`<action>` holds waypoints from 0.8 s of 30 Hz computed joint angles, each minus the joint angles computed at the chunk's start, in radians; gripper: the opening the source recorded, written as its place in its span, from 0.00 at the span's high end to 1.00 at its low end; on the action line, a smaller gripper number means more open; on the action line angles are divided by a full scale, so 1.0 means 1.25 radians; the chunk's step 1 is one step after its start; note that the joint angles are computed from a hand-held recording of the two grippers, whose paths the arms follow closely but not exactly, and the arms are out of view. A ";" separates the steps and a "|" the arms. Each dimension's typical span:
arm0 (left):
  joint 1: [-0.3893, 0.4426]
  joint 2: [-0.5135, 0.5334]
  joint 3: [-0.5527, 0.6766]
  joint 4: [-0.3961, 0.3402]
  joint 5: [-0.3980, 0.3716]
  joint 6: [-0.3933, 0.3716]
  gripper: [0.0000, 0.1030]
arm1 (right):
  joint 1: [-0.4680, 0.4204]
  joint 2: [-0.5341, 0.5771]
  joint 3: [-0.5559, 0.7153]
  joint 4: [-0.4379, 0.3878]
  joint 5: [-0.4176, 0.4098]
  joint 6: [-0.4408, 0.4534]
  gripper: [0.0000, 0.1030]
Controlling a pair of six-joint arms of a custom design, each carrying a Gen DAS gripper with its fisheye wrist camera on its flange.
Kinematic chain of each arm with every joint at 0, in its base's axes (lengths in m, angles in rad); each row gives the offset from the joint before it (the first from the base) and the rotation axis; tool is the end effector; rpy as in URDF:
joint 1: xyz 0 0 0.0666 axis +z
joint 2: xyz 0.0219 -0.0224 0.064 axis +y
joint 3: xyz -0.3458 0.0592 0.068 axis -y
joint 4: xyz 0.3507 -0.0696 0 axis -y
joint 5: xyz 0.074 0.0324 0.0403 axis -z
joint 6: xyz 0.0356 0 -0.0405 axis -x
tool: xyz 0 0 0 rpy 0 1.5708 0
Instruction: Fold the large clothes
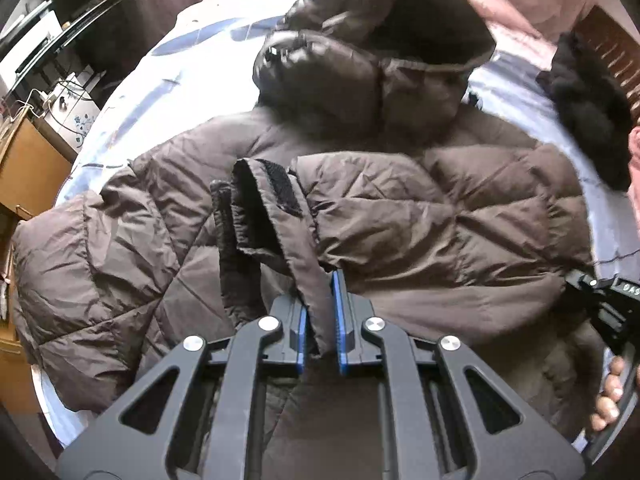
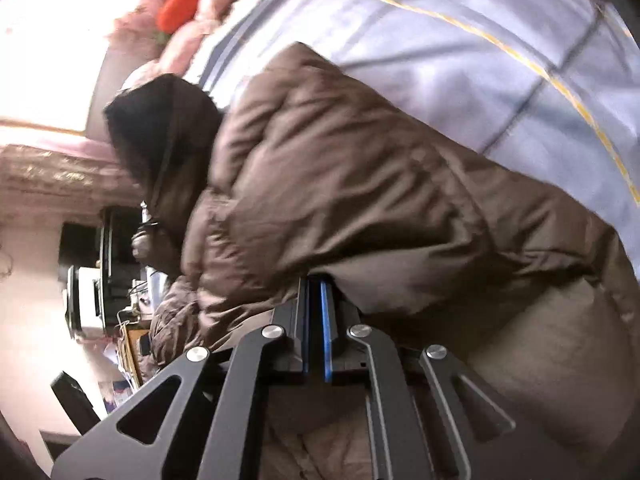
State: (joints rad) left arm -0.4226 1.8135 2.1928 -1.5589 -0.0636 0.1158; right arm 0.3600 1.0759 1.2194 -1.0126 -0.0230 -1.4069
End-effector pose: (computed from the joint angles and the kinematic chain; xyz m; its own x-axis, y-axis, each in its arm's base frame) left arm 0.4918 -0.2191 0.4784 -0.8822 0.2703 -0.3855 0.2872 0.9578 0.0143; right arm 0.3136 0.1185 0.4335 -0.4778 0.8741 -0.0880 0.6455 0.4173 0.6397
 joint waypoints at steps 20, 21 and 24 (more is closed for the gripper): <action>0.001 0.030 -0.014 -0.029 0.014 0.023 0.86 | -0.113 -0.065 -0.062 0.085 -0.099 -0.010 0.01; 0.000 0.028 -0.016 -0.030 0.011 0.021 0.82 | -0.115 -0.062 -0.067 0.096 -0.100 -0.013 0.01; 0.000 0.033 -0.006 -0.040 0.005 0.015 0.76 | -0.138 -0.045 -0.091 0.129 -0.168 -0.019 0.09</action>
